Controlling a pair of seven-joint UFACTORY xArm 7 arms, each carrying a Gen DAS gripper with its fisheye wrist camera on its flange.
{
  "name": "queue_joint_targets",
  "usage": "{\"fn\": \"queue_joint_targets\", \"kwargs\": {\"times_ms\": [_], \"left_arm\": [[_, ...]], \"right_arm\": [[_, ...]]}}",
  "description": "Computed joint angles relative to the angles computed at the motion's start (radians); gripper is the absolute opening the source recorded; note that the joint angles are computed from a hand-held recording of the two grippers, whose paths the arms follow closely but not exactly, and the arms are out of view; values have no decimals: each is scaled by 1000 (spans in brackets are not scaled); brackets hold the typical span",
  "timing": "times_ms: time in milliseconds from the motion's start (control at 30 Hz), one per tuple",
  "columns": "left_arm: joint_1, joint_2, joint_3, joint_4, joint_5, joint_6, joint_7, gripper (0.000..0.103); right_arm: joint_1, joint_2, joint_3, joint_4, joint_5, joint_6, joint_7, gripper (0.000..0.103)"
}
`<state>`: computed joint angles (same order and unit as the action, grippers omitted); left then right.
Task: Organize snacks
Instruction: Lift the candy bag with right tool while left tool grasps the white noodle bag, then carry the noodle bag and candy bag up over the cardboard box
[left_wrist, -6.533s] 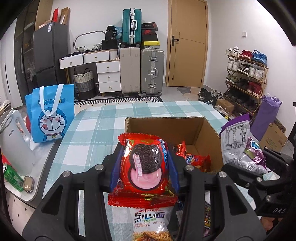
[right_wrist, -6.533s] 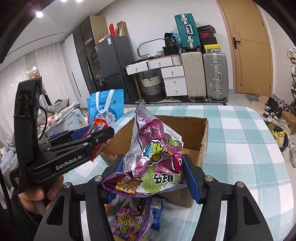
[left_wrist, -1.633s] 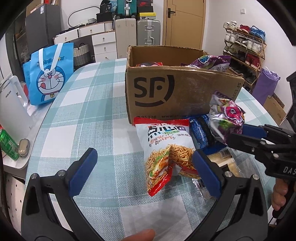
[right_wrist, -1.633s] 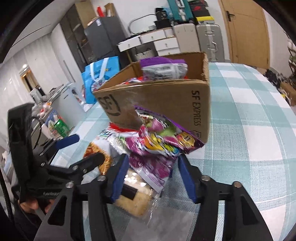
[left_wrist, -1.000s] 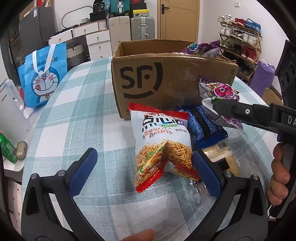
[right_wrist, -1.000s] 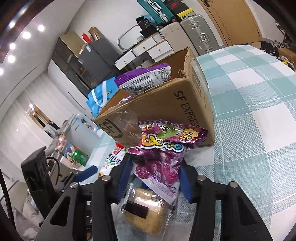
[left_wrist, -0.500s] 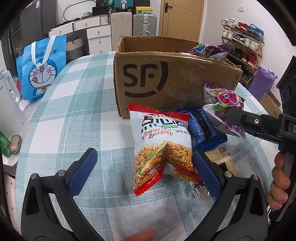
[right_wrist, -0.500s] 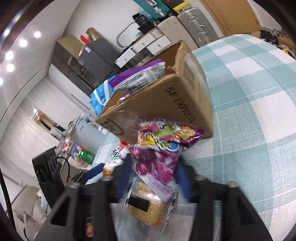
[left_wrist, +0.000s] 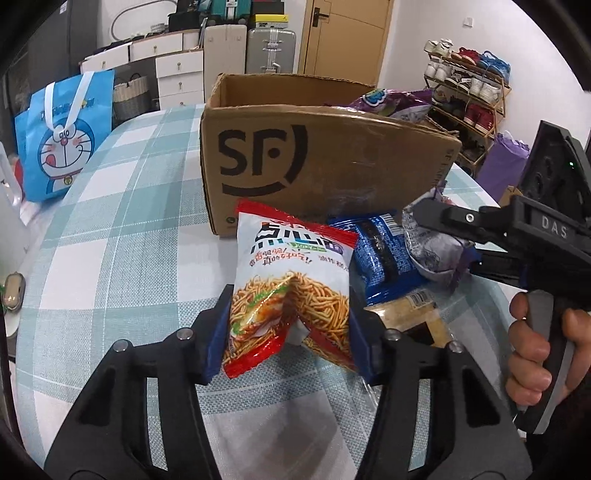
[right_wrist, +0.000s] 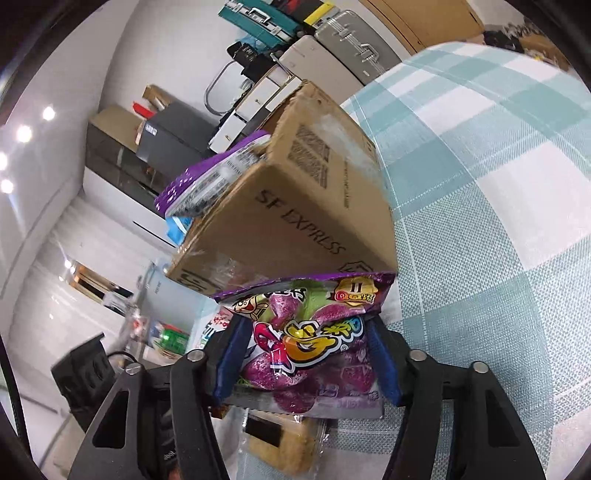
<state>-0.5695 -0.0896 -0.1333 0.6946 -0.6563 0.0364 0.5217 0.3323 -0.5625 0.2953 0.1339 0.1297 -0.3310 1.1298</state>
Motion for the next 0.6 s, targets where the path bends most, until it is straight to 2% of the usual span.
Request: {"fn": "queue_joint_targets", "kwargs": {"times_ms": [67, 167, 233, 333, 367, 600], "left_arm": [[-2, -4, -3, -7, 6, -16, -4, 52], [-36, -11, 20, -10, -47, -26, 43, 52], [-26, -20, 11, -22, -18, -35, 20, 52], [-55, -30, 38, -30, -25, -45, 25, 52], [-48, -47, 25, -45, -4, -49, -5, 52], [-101, -84, 94, -64, 45, -59, -60, 52]], "right_arm": [[-43, -25, 54, -6, 21, 14, 4, 53], [-61, -39, 80, -16, 24, -2, 8, 50], [-53, -43, 72, -23, 21, -12, 11, 49], [-22, -70, 49, -42, 8, -23, 14, 49], [-18, -77, 47, -43, 3, -26, 11, 49], [-14, -64, 53, -28, -15, -111, -35, 49]]}}
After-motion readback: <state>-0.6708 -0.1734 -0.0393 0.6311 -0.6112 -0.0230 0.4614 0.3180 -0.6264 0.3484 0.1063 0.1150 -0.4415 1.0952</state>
